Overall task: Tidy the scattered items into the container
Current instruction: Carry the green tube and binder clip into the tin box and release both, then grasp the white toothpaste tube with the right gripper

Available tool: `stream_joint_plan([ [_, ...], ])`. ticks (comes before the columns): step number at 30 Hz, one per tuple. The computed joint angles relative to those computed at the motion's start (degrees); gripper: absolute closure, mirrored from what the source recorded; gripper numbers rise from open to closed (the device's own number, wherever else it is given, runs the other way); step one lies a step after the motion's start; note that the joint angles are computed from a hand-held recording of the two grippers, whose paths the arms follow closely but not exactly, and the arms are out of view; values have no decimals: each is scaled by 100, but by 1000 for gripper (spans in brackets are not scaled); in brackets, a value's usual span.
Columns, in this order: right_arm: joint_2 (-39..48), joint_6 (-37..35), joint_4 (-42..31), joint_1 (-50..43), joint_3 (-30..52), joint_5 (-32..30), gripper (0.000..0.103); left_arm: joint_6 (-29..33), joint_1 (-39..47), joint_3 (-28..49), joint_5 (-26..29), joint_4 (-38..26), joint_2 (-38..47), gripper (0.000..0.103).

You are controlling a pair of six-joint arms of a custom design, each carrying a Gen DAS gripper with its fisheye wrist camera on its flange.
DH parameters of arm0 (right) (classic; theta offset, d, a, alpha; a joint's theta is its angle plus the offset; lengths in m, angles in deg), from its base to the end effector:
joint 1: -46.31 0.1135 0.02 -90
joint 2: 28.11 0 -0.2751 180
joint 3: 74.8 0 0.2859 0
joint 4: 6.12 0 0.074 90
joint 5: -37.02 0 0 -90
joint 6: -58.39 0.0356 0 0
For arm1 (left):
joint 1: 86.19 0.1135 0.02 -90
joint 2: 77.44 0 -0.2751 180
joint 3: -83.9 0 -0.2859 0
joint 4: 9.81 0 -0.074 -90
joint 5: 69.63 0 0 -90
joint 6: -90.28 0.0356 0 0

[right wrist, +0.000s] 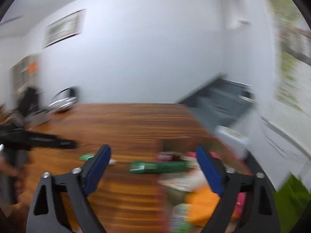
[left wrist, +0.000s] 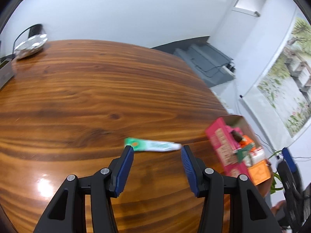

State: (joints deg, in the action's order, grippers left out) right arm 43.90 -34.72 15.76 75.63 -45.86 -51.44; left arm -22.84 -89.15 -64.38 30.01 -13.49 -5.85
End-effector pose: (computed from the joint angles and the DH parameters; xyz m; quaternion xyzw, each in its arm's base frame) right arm 0.2150 0.1197 0.1403 -0.2231 0.7943 0.1173 0.5528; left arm 0.2310 -0.0179 0.1161 -0.1276 0.9074 -0.1639 0.3654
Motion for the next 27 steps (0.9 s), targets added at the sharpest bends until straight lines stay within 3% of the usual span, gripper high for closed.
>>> stream_joint_plan([
  [1, 148, -82, -177, 165, 166, -303, 1, 31, 113, -74, 92, 76, 48, 50],
  [5, 838, -89, -895, 563, 765, -1153, 1, 187, 569, -219, 487, 234, 305, 50],
  [15, 2312, 522, -1795, -59, 2000, -1775, 1, 456, 900, -366, 683, -44, -50, 50],
  [20, 2517, 335, -1967, -28, 2323, -1353, 1, 550, 1038, -449, 663, -113, -208, 50],
  [27, 2087, 371, -1449, -18, 2143, -529, 1, 586, 1051, -411, 698, -83, 27, 50],
])
